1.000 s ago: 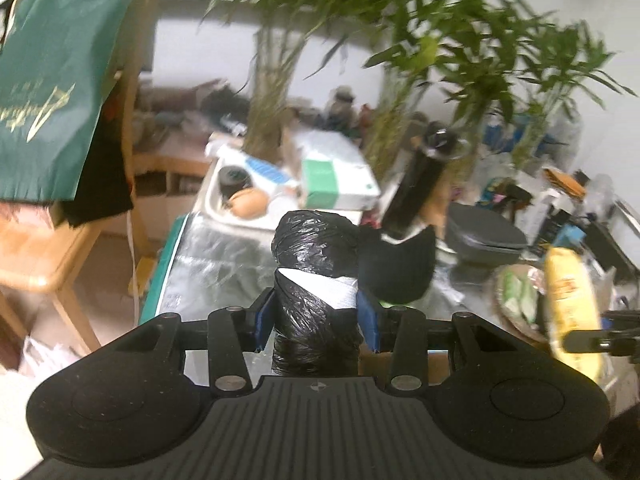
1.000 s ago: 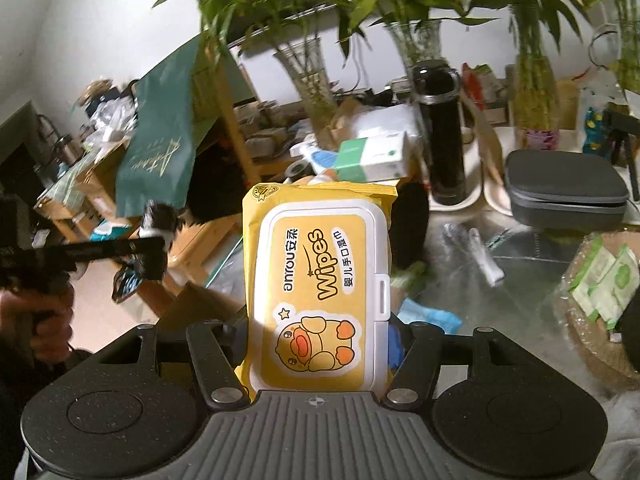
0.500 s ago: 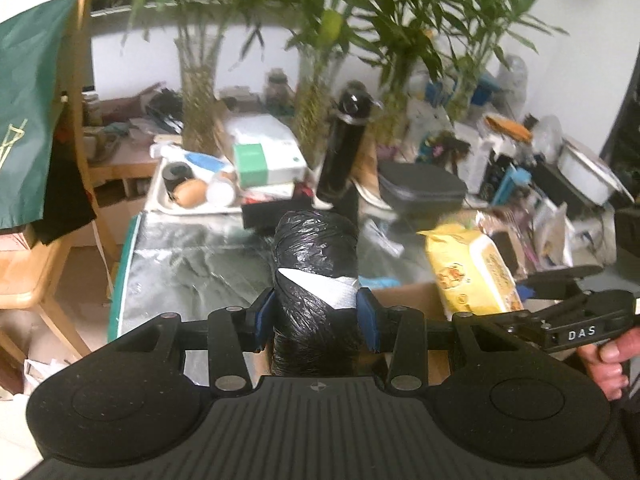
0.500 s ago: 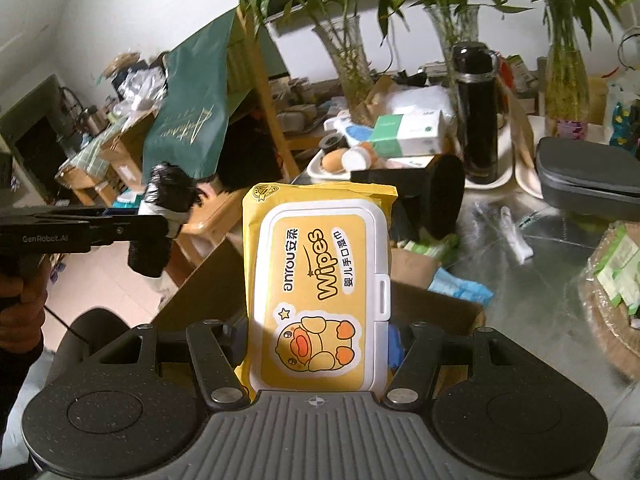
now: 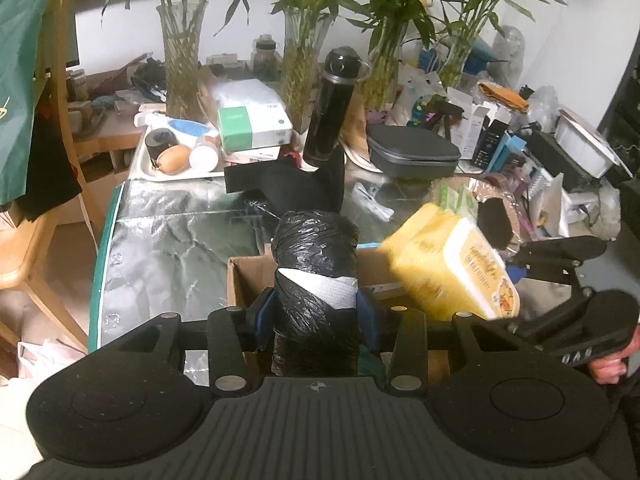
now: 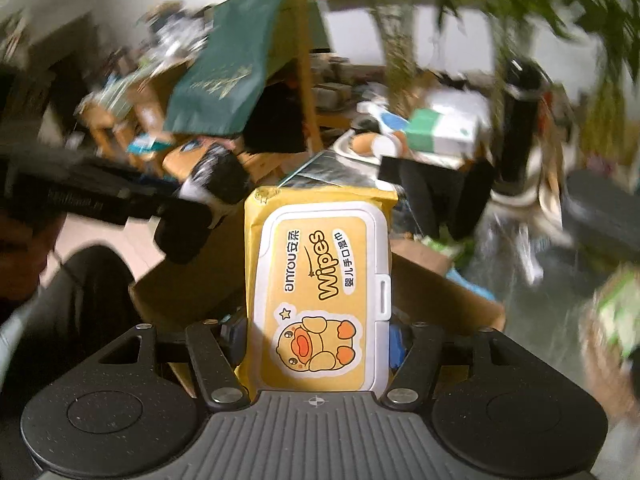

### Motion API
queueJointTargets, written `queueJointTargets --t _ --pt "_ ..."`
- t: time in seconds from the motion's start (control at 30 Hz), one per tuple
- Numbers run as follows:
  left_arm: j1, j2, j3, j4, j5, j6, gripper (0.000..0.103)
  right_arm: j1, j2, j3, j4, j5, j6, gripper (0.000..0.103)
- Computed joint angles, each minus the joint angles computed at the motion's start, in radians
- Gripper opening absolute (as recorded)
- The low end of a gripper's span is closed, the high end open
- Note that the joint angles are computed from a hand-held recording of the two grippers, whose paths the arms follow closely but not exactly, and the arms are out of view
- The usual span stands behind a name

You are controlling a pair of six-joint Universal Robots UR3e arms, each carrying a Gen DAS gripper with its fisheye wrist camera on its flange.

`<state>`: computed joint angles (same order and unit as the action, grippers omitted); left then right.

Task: Organize soft objects
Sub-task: 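Carry the black roll over the box with the left gripper while the right gripper carries the wipes there, then open the left gripper to drop the roll while the right gripper releases the wipes into the box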

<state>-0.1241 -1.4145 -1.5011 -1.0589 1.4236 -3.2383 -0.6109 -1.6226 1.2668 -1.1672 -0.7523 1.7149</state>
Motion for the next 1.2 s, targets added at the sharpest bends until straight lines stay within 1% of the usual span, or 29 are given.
queueJointTargets --t 0.03,0.1,0.13,0.17,0.23,0.3,0.37,0.53,0.6,0.7,0.77,0.8,0.83,1.0,1.2 --pt "0.001 0.002 0.001 -0.003 -0.002 0.000 0.042 -0.007 -0.029 0.035 -0.027 0.012 -0.022 0.078" --pt "0.002 0.002 0.003 -0.011 0.003 -0.003 0.042 -0.024 -0.036 0.032 0.001 0.041 -0.055 0.089" --pt "0.002 0.000 0.006 -0.016 0.004 -0.004 0.042 -0.030 -0.031 0.023 0.013 0.053 -0.047 0.093" --pt "0.004 0.000 0.005 -0.021 0.001 -0.004 0.042 -0.035 -0.025 0.019 0.010 0.061 -0.030 0.095" --pt "0.007 -0.001 0.006 -0.030 -0.005 -0.003 0.042 -0.034 -0.025 0.042 -0.060 0.063 0.041 0.098" --pt "0.005 -0.002 0.003 -0.032 -0.005 -0.003 0.042 -0.025 -0.024 0.073 -0.169 0.050 0.149 0.098" --pt "0.004 -0.003 0.002 -0.036 -0.010 -0.002 0.042 -0.028 -0.007 0.067 -0.196 0.051 0.210 0.098" --pt "0.010 -0.011 0.017 -0.054 -0.036 -0.001 0.042 -0.044 0.009 0.058 -0.200 0.072 0.268 0.098" --pt "0.011 -0.015 0.023 -0.057 -0.045 -0.005 0.042 -0.045 0.011 0.054 -0.198 0.071 0.273 0.098" --pt "0.040 -0.012 0.010 -0.043 -0.113 0.005 0.043 -0.044 0.011 0.057 -0.203 0.071 0.273 0.098" --pt "0.065 -0.005 -0.011 -0.032 -0.158 -0.009 0.052 -0.042 0.010 0.063 -0.220 0.066 0.285 0.098" --pt "0.074 0.001 -0.023 -0.024 -0.170 -0.017 0.064 -0.041 0.007 0.068 -0.229 0.064 0.291 0.099" --pt "0.080 0.007 -0.035 -0.013 -0.175 -0.024 0.071 -0.039 0.009 0.070 -0.238 0.060 0.300 0.099" --pt "0.083 0.038 -0.084 0.042 -0.149 -0.035 0.072 -0.042 0.011 0.075 -0.257 0.054 0.327 0.099" --pt "0.073 0.056 -0.120 0.106 -0.075 -0.041 0.072 -0.027 0.014 0.094 -0.323 0.031 0.385 0.100"
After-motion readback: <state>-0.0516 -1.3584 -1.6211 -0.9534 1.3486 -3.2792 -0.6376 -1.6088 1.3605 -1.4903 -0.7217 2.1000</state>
